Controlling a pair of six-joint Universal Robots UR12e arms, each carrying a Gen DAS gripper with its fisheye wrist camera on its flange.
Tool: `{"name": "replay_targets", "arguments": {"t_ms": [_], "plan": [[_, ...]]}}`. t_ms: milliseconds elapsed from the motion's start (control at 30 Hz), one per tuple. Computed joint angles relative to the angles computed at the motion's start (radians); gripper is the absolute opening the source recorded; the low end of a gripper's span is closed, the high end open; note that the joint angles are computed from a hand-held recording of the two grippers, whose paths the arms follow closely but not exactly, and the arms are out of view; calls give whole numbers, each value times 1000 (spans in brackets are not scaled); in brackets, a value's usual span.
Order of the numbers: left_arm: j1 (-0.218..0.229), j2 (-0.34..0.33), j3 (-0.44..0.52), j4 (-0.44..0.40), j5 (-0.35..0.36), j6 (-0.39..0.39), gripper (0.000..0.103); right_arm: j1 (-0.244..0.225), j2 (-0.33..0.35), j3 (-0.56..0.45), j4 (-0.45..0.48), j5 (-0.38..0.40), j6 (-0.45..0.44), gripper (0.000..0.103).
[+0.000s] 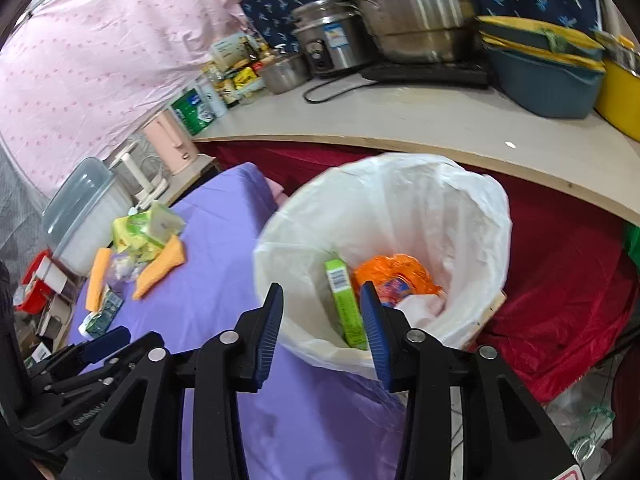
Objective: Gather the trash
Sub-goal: 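Withdraw both open grippers from the bin back over the table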
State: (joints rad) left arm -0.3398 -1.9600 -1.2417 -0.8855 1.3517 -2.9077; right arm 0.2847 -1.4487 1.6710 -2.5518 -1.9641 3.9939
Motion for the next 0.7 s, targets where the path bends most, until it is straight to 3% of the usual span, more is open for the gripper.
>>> {"name": "replay_targets", "arguments": {"t_ms": [233,700], "plan": [[48,17,-19,28,29,-41,65,37,69,-106,-2,21,-80,41],[161,10,-13,52,89,-123,65,81,240,-338,45,121,-184,41]]}}
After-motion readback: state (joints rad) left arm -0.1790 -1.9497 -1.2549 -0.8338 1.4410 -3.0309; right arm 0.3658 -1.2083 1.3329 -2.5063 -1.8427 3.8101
